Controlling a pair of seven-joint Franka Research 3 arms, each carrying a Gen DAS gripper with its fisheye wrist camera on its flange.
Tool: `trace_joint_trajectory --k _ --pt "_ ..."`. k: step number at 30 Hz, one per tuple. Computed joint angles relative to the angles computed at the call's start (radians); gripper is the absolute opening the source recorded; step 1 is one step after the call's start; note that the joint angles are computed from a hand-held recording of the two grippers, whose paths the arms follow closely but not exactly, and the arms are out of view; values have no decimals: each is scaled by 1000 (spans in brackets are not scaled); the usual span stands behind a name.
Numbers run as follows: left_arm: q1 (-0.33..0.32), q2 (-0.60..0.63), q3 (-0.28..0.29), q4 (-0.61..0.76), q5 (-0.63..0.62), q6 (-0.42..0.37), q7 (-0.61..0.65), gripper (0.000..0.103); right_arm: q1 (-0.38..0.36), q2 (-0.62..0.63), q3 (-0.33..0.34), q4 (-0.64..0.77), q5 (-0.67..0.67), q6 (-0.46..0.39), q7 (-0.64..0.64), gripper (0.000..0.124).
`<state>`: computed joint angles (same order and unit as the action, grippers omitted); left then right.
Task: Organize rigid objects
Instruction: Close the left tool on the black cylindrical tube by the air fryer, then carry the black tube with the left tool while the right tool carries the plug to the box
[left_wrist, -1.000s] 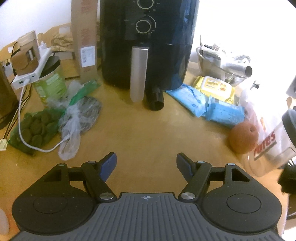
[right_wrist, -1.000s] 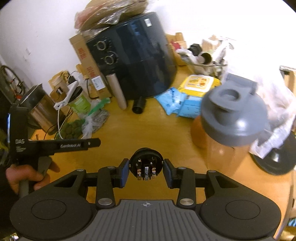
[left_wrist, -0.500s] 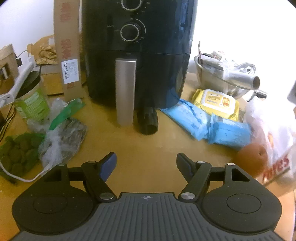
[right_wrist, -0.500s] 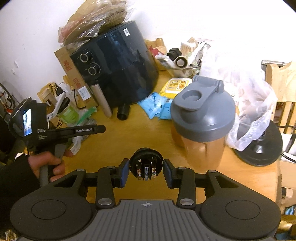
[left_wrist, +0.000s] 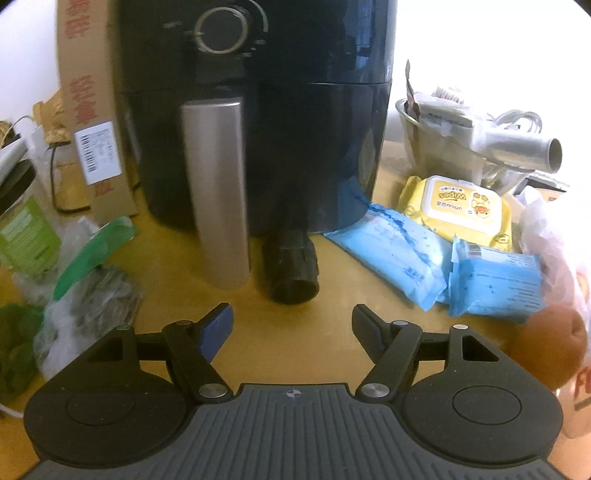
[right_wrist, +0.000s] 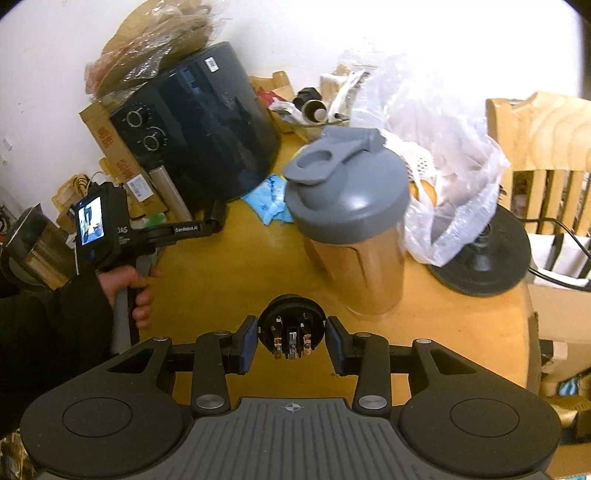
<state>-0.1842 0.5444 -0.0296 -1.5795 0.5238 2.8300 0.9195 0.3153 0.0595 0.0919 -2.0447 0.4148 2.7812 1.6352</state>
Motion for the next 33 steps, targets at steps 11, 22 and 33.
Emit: trace_joint_trajectory --k 11,22,33 --pt "-6 121 2 153 -46 -32 44 58 -6 -48 -11 -73 -81 21 125 42" --pt "-1 144 4 195 -59 -59 17 37 -15 -99 -8 -140 -122 29 186 42" --pt "62 -37 -72 -27 -146 -45 116 37 1 -90 -6 -123 -6 33 56 42"
